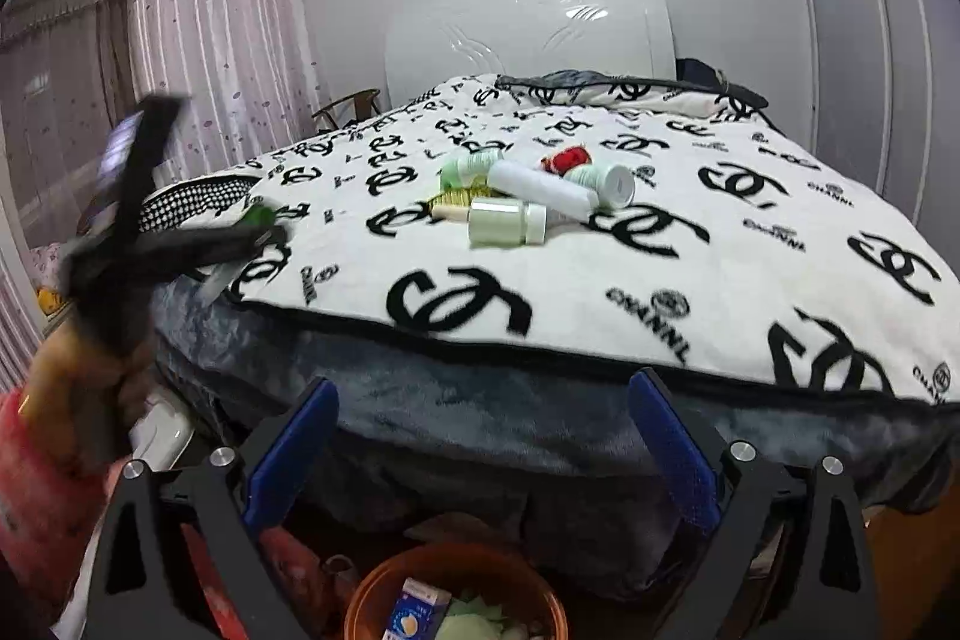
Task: Collect trash
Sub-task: 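Lift the spray bottle with the left tool while the right tool grasps the pale green pill bottle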
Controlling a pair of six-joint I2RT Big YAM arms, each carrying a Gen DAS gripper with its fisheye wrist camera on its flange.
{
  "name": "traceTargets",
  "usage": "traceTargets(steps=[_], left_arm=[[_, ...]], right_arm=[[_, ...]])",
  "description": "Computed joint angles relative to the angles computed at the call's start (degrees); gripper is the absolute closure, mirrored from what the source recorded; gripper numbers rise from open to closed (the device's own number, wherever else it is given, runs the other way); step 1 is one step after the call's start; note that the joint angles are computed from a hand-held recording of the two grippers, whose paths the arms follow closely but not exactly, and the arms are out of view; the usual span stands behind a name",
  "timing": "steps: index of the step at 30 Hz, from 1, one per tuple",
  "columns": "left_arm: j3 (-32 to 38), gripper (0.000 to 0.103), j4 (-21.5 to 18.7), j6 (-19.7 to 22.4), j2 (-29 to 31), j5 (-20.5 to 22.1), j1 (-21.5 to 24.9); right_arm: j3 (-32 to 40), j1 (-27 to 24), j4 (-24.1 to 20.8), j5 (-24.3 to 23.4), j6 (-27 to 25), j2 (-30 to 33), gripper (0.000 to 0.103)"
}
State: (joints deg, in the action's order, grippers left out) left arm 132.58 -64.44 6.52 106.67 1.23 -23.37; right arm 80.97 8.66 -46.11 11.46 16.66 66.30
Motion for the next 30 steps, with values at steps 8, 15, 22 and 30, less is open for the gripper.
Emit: traceTargets(steps=[8,15,22,30], left_arm=[[-25.05,0.066,8.84,-0.12,-15.98,1.95,0.24],[-33.95,0.066,12.27,0.46,-20.49,1.81,0.0],[-32.67,0.066,10.7,-0.41,-18.35,4.39,0.91],[-31.97,0.066,9.03,-0.81,-17.51,4.96,1.22]], right_arm=[[11.64,-2.37,0.48,-0.99,-3.9,11.91,0.006],[34.8,-5.39,-10.87,-1.82,-3.79,31.43,0.006],[59.95,-7.64,-28.46,-2.51,0.56,48.85,0.015],[54.01,-7.46,-26.21,-2.06,1.61,45.12,0.035]])
